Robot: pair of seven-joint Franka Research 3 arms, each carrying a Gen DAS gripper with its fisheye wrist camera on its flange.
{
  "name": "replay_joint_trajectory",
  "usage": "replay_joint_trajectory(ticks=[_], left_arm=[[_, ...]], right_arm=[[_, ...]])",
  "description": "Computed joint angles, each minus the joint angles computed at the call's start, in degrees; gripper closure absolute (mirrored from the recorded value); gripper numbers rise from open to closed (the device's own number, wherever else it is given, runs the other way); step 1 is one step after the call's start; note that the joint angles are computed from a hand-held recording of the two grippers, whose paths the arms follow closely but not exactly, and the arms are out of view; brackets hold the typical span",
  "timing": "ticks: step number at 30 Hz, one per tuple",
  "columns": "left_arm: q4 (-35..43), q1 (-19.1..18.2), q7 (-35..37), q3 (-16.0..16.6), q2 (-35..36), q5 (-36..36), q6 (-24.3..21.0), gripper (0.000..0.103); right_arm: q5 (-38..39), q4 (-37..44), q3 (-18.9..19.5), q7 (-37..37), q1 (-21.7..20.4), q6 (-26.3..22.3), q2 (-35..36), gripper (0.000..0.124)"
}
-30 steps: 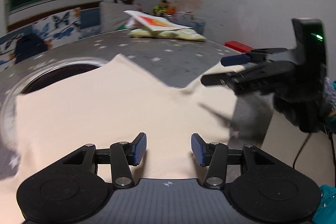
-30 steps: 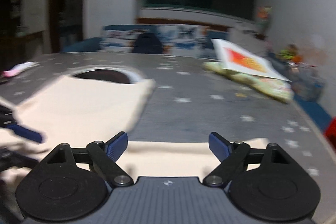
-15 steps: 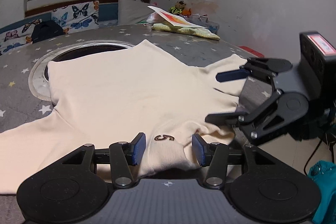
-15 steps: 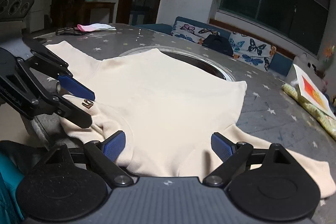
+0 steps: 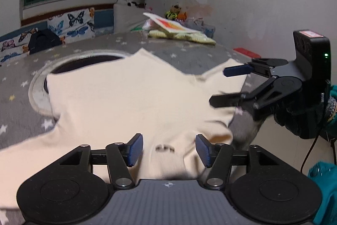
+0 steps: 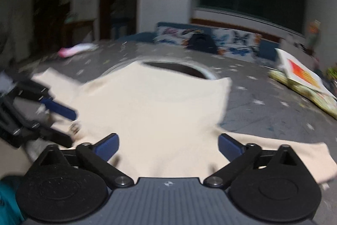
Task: Fold clothes
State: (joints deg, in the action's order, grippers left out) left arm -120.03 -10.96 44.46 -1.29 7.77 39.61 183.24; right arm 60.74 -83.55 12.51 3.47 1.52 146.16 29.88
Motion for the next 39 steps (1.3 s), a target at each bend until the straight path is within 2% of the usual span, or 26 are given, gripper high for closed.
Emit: replay_joint_trajectory(ticks=[3, 8, 11, 15, 19, 21, 24, 29, 39], left_arm=[[2.5, 1.4, 2.7, -2.2, 1.8, -2.8, -0.1, 0.040], [7.3, 5.2, 11.9, -8.4, 5.9, -10.8, -0.9, 0.037], [10.3, 10.1, 18.9, -15.4, 8.7, -17.1, -2.7, 0.036], [15.0, 11.6, 24.4, -19.0, 12.4, -22.7, -6.4, 0.036], [18.1, 9.0, 26.7, -17.3, 14.4, -25.2, -8.4, 0.036], [18.9, 6.9, 26.9, -15.2, 14.8, -25.6, -8.8, 0.036], [19.3, 5.3, 27.2, -13.8, 15.1, -26.4, -9.4, 0.036], [19.0, 1.2, 24.6, -9.2, 14.9, -24.0, -9.1, 0.028], [19.4, -0.2, 22.2, -7.6, 15.0, -21.4, -8.8, 0.028]], right_arm=[[-2.0, 4.7, -1.9, 8.8, 0.7, 1.7, 3.2, 0.021], [-10.1, 13.1, -5.0, 25.7, 1.9, 4.4, 10.0, 0.021], [-12.8, 13.5, -4.4, 29.2, 1.4, 6.2, 11.2, 0.021], [-14.2, 11.7, -1.2, 28.3, -0.5, 9.6, 11.2, 0.021], [-16.9, 10.1, -0.7, 27.7, -0.2, 12.5, 10.8, 0.021], [-18.7, 9.9, -0.9, 28.3, 0.0, 12.6, 10.7, 0.021], [-20.0, 10.7, -0.8, 30.2, -0.4, 11.1, 10.9, 0.021], [-22.3, 10.0, -1.2, 31.4, 0.2, 11.8, 10.5, 0.021], [-24.3, 11.1, -1.2, 33.7, 0.1, 10.6, 10.8, 0.021]])
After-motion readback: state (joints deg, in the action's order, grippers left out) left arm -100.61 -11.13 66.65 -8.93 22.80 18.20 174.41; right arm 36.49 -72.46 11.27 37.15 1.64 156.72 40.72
